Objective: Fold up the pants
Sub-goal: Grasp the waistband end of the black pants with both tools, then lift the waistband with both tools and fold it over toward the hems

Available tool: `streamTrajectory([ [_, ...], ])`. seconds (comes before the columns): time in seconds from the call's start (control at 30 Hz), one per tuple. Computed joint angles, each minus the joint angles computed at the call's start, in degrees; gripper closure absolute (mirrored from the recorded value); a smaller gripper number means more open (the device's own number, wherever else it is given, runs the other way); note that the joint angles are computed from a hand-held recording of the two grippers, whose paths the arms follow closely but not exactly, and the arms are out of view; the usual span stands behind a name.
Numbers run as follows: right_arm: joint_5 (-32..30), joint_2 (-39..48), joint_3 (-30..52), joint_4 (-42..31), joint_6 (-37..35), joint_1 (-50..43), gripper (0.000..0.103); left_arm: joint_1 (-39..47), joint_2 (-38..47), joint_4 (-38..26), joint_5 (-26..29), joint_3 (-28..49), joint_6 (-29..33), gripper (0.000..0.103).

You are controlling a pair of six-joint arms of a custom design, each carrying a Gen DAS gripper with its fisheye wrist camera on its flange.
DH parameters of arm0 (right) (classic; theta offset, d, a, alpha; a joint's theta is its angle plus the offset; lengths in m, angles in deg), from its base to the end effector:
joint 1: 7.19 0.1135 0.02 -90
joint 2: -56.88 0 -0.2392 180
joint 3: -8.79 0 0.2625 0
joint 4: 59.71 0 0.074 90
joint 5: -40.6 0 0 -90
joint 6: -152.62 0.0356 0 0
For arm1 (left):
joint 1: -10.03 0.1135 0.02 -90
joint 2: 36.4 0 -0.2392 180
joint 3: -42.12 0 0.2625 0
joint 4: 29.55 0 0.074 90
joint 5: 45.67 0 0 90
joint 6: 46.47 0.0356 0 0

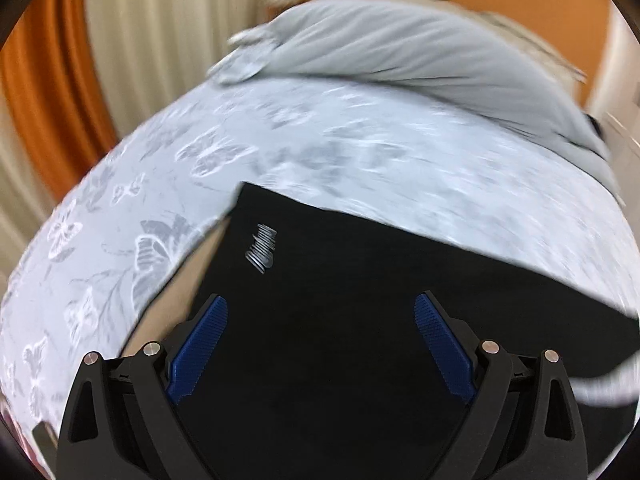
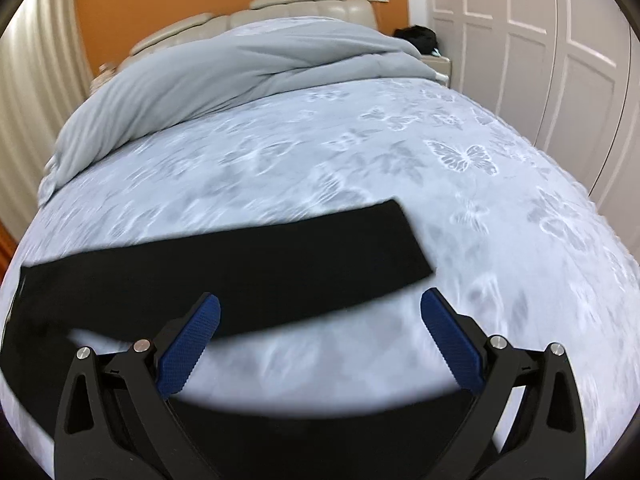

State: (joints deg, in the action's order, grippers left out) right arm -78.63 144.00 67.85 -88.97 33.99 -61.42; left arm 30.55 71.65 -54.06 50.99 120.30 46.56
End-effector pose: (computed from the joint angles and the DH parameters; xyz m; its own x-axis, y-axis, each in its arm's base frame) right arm 0.1873 -0.2303 0.1405 -0.6973 0.2525 -0.6709 0.2505 0.9627 0.1020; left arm 0.3624 0.1312 0.1213 -0.7753 -0.2341 -0.5866 -0.2443 0.9676 -0.0634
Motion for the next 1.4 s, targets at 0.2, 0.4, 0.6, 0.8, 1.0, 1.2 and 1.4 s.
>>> streamTrajectory([
  [0.2, 9.9, 26.7, 22.3, 3.9, 7.6, 6.6, 0.005, 2.2, 31.9, -15.4, -3.3, 38.8, -5.6, 0.010],
  [0.4, 14.3, 42.0, 36.9, 1.7, 12.3, 10.3, 0.005, -0.7, 43.7, -18.7, -9.5, 53.1, -6.1, 0.005],
  [0.6, 3.3, 38.2, 32.5, 3.7, 13.0, 8.3, 0.089, 0.2, 40.3, -20.4, -1.8, 50.9, -0.9, 0.087],
  [0.8, -6.7, 20.3, 18.4, 4.4, 8.8, 2.0, 0.089, 3.9, 24.3, -14.3, 9.5, 32.9, 0.2, 0.091],
  [1.0, -20.6, 0.9, 12.0, -16.3, -10.8, -11.5, 0.089, 13.8, 0.5, -13.3, 25.4, 10.0, 7.6, 0.091],
  [1.2, -21.0, 1.1, 12.4, -40.9, -45.1, -29.7, 0.086, 28.3, -11.0, -23.7, 31.0, -4.5, 25.6, 0.091],
  [1.4, -11.3, 5.6, 7.7, -33.6, -51.0, -40.6, 0.063, 40.1, -10.0, -24.6, 32.3, -10.3, 27.3, 0.045],
])
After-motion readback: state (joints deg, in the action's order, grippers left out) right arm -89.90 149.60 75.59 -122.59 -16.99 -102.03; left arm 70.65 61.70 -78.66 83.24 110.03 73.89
